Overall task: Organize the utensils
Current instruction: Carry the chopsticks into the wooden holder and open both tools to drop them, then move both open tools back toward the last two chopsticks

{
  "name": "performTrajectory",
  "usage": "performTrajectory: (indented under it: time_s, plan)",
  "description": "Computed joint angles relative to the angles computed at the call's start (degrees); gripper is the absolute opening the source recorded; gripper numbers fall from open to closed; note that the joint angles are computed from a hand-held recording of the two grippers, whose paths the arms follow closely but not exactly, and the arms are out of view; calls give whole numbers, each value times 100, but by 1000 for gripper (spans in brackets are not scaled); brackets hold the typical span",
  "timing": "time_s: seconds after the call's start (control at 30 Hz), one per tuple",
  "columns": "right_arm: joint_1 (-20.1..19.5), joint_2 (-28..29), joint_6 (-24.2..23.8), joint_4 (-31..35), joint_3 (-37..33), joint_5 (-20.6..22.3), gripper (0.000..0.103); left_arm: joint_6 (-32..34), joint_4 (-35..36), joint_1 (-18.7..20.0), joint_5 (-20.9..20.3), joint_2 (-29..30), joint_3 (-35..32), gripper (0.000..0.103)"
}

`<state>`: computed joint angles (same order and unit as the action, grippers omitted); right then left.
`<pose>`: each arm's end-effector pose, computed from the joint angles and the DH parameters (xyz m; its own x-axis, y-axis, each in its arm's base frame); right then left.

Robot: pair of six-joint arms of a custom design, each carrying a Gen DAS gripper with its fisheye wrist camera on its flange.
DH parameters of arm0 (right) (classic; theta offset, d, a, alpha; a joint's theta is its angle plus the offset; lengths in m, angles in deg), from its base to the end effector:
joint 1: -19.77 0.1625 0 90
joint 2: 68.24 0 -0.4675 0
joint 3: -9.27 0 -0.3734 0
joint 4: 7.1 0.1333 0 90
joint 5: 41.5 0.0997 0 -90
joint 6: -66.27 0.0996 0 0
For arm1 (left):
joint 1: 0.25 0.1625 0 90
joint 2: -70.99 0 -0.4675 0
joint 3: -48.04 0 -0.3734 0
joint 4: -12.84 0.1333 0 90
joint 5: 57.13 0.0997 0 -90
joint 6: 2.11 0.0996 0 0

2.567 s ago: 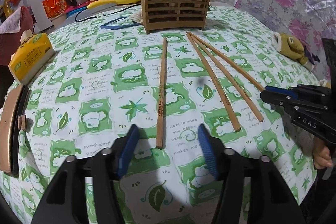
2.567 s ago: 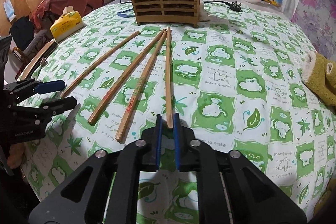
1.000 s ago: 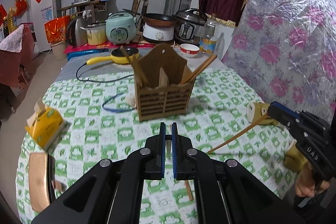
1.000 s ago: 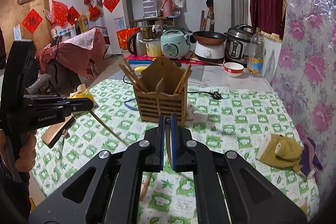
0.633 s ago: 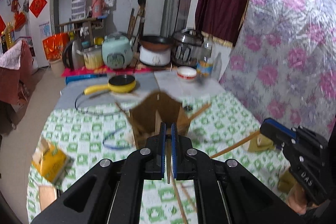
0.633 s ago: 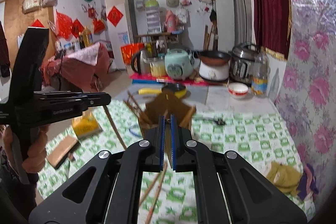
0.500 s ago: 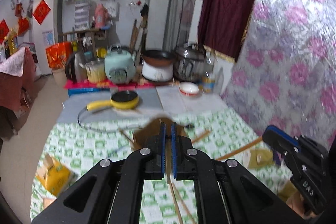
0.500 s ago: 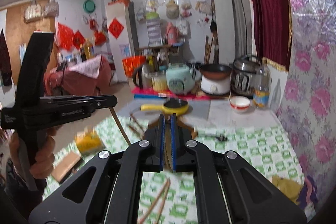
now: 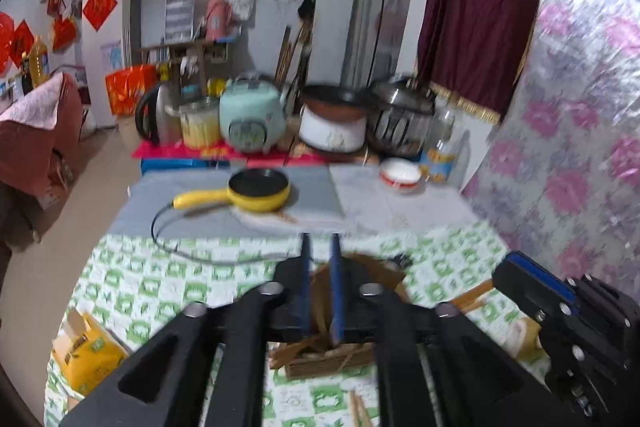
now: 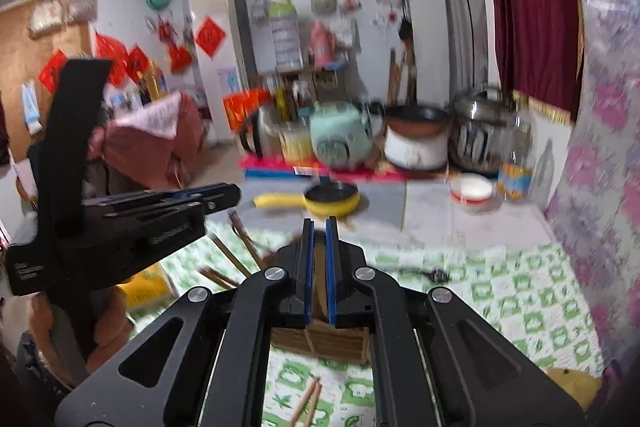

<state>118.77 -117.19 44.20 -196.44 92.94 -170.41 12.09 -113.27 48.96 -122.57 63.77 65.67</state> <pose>0.1835 -0.7067 0.3592 -0.7693 0.2475 0.5890 -0.3843 0.5572 -0.7361 -0.4950 -0.8411 0.1154 -0.6373 0.6111 -0.4695 0.7685 0.5491 -0.3285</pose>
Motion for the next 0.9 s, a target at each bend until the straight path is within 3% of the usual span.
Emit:
performTrajectory:
  time_s: [0.07,0.2,0.37,0.47,0.6,0.9]
  plan:
    - [-67,-24,224,198,15,-21,11,-40,-280,20,81,-189,419,47]
    - [73,-178,157,-164,182,-13,12,-65,-921,-4,83,-724,1311,65]
    - [357,-404,49,-505,535,-142,16,-78,-1864,-148,191,-1558,2715,72]
    - [554,-534,21,-743,825,-270,18,-86,-2196,-254,329,-1964,3390,75]
    - [808,-726,40,-1068,1256,-424,32,-99,-2730,-393,491,-2538,4354,81]
    - [1352,-1036,178,-1811,2255,-869,40,-307,-3590,-690,637,-3674,6278,88]
